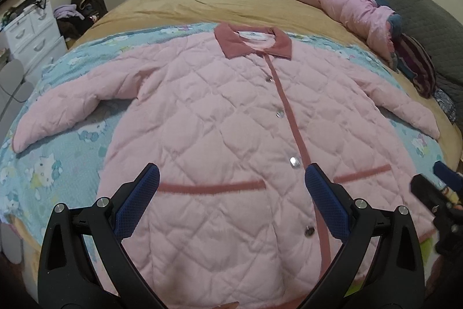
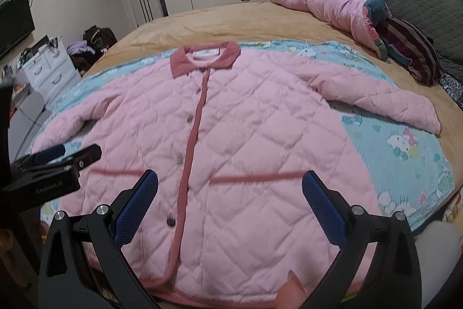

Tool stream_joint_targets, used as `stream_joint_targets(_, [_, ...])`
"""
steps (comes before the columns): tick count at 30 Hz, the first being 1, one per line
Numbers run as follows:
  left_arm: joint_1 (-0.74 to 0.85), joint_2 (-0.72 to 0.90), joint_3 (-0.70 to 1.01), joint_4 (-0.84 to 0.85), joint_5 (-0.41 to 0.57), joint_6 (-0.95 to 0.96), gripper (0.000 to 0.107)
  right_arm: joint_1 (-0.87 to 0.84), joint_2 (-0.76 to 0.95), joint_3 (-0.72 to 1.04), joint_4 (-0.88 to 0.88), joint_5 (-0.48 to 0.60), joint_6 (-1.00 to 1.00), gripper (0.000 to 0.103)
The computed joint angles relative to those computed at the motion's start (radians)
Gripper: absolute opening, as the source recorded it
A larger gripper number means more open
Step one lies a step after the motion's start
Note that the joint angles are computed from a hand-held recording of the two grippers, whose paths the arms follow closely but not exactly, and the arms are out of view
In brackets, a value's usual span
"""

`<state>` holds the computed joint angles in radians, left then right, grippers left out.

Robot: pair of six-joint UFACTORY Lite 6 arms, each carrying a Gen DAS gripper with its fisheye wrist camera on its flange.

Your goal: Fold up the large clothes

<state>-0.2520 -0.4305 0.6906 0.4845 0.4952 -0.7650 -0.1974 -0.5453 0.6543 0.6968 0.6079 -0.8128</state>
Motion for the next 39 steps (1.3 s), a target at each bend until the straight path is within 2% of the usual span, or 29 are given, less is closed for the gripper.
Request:
stream_joint_targets(8, [0.075,0.202,0.187,-0.1,-0.054,0.145,0.094,0.018,0.248,0.221,0.058,-0.031,-0.015,0.099])
stream_joint_targets(12, [0.082,0.328,0.303,-0.117,-0.052,0.174,0.094,0.019,0.375,0.338,0.092,-0.021,-0.03,0.099])
stream_joint_targets(16, [0.11,0.435,0.407,-0.219,-0.058,0.28,0.094,0.025,0.508,0.467,0.081,-0.031,0.009,0.099])
stream_joint_targets(26, [0.166,0.689,0.685,-0.272,-0.032,0.338,0.094,-0.003,0.77,0.73,0.048,-0.049,0.077,0.099])
stream_joint_targets(31, [0.171,0.804,0.824,-0.243,-0.01,0.312,0.094,-0.041,0.901,0.865,0.033,-0.051,0.115,0.099])
stream_joint_targets(39, [0.146,1.002,1.059,-0.235,0.043,0.29,0.094,-0.125,1.159,1.156,-0.083,-0.044,0.28,0.099])
